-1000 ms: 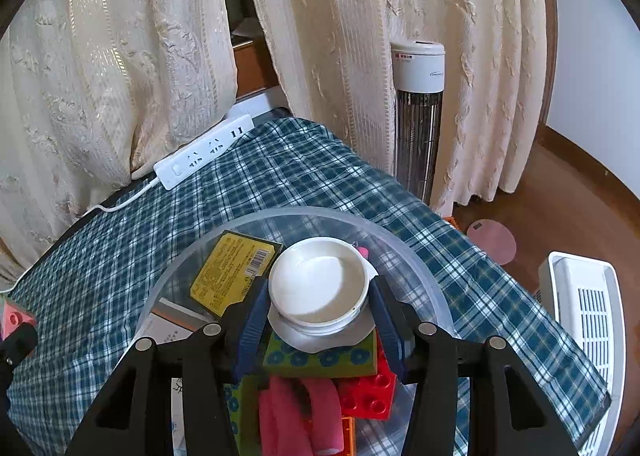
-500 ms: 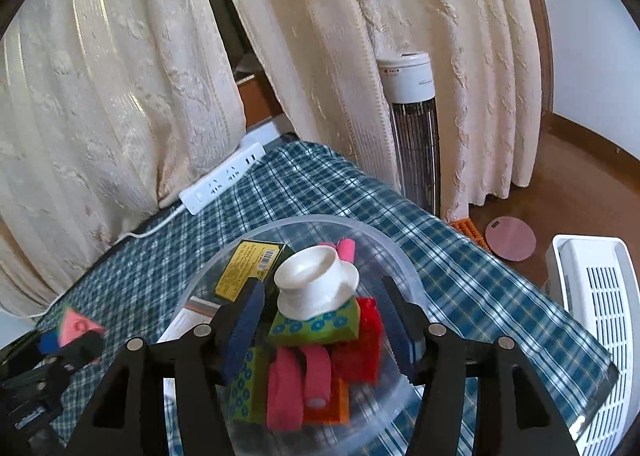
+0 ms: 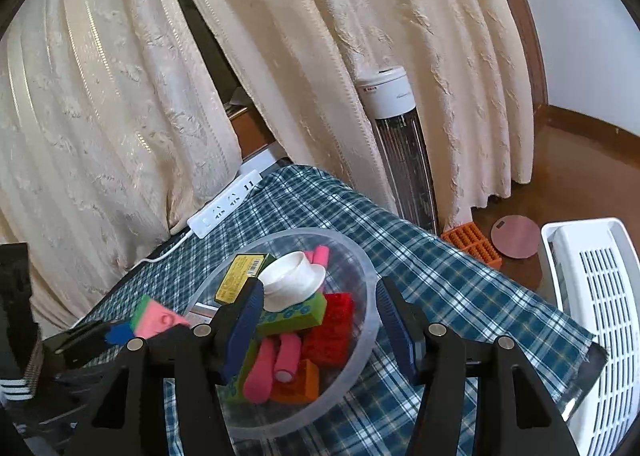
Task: Organize objects
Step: 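Lower the green-pink brick into the bowl and open the left gripper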
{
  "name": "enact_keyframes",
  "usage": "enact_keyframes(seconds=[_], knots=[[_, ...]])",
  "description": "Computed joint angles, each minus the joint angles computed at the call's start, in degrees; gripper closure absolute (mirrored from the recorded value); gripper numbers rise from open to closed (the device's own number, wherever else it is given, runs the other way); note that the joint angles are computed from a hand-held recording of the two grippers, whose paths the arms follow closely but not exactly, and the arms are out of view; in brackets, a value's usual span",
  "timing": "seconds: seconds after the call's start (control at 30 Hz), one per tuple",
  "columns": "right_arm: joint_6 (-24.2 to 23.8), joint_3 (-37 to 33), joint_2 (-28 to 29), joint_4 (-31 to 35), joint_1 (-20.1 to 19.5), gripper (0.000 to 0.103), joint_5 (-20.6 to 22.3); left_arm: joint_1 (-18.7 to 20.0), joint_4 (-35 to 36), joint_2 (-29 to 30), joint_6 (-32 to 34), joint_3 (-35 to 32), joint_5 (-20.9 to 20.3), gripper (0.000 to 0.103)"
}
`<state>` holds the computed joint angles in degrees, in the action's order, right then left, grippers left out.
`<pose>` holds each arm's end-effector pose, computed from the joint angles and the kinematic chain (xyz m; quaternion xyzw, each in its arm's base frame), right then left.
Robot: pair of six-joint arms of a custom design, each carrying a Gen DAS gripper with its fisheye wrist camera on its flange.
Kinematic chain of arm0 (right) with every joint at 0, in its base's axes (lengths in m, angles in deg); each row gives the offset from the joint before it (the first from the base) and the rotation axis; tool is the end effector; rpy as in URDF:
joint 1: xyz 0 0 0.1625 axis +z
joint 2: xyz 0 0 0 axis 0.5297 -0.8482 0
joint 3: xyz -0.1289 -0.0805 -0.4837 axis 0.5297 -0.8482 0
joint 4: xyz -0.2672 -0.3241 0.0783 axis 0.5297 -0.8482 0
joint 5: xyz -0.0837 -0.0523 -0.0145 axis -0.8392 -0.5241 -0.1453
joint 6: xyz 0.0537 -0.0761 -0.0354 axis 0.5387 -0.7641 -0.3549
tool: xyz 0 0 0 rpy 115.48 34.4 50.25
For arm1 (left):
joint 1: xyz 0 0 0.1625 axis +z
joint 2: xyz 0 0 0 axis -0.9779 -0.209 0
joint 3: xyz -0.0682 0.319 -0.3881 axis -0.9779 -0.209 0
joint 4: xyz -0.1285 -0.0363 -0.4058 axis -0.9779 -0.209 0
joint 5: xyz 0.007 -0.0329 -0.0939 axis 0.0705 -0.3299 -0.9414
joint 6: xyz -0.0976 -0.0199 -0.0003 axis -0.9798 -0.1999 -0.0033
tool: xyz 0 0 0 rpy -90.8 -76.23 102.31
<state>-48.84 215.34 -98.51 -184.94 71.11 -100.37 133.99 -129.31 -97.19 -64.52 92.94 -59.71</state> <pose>0.1857 -0.4390 0.0369 -0.0021 -0.8456 0.4950 0.2000 -0.1215 -0.5106 0.0915 0.3753 0.8670 -0.2302 0.2333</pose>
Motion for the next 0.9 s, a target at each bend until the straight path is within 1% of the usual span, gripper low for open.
enact_keyframes(seconds=[0.2, 0.43, 0.53, 0.6, 0.63, 0.83, 0.9], knots=[[0.39, 0.93, 0.17, -0.57, -1.44, 0.041, 1.65, 0.25, 1.73, 2.48, -0.11, -1.95, 0.40, 0.059], [0.78, 1.04, 0.33, -0.30, -2.09, 0.041, 2.45, 1.00, 3.12, 3.57, -0.57, -3.33, 0.56, 0.059], [0.63, 0.71, 0.51, 0.11, -1.93, 0.041, 2.12, 1.27, 3.85, 3.55, -0.57, -3.60, 0.25, 0.057], [0.40, 0.37, 0.70, 0.25, -1.59, 0.041, 1.59, 1.39, 4.22, 3.37, -0.65, -3.65, -0.12, 0.048], [0.35, 0.27, 0.77, 0.29, -1.46, 0.041, 1.40, 1.40, 3.83, 3.37, -0.56, -3.58, -0.18, 0.047], [0.27, 0.04, 0.92, 0.14, -0.49, 0.041, -0.02, 0.79, 0.49, 1.73, 0.25, -1.66, -0.80, 0.045], [0.40, 0.13, 1.04, -0.23, -0.11, 0.041, -0.56, 0.42, -1.09, 1.08, 0.77, -0.91, -0.43, 0.042]])
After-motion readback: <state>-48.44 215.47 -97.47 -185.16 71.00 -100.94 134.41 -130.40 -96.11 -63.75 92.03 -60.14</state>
